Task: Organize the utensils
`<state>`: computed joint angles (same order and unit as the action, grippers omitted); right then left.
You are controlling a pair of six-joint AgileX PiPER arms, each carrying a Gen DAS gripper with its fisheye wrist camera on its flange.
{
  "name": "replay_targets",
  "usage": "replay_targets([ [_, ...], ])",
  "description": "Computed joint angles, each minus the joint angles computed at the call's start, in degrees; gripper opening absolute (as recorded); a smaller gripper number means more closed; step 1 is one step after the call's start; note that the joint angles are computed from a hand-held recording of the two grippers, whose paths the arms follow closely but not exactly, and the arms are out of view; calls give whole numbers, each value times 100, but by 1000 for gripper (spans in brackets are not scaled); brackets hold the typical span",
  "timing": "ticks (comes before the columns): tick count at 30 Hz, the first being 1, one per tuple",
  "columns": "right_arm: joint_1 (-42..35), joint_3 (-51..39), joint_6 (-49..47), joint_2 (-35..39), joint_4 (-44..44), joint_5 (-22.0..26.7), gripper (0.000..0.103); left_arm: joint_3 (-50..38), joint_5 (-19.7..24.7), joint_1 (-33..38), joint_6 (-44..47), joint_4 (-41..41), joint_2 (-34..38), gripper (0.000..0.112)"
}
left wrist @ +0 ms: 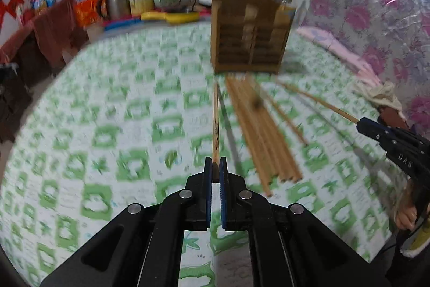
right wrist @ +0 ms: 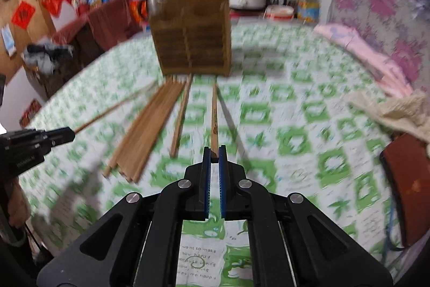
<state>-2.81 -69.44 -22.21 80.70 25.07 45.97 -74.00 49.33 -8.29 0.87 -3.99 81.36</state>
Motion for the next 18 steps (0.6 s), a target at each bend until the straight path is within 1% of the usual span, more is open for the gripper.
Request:
replay_targets([
  [4,-165,-441,-31,-213,177,172,6,-543,168,-149,-148,173,-95,6],
  [10,-26,-1005,198,-152,85,299,7,-1342,462,-346,-319,273,179,6],
  [13,162,-1190,426,-35,-118,293,7,-1841,687,-387,-314,279,475,6],
  [16,279,-1616,628,177,-308,347,6,-2468,954,-360,-305,251,811,6],
  [18,355,-1916,760,319,-436,400,6,-3051,1200,-320,-302,191,1126,6],
])
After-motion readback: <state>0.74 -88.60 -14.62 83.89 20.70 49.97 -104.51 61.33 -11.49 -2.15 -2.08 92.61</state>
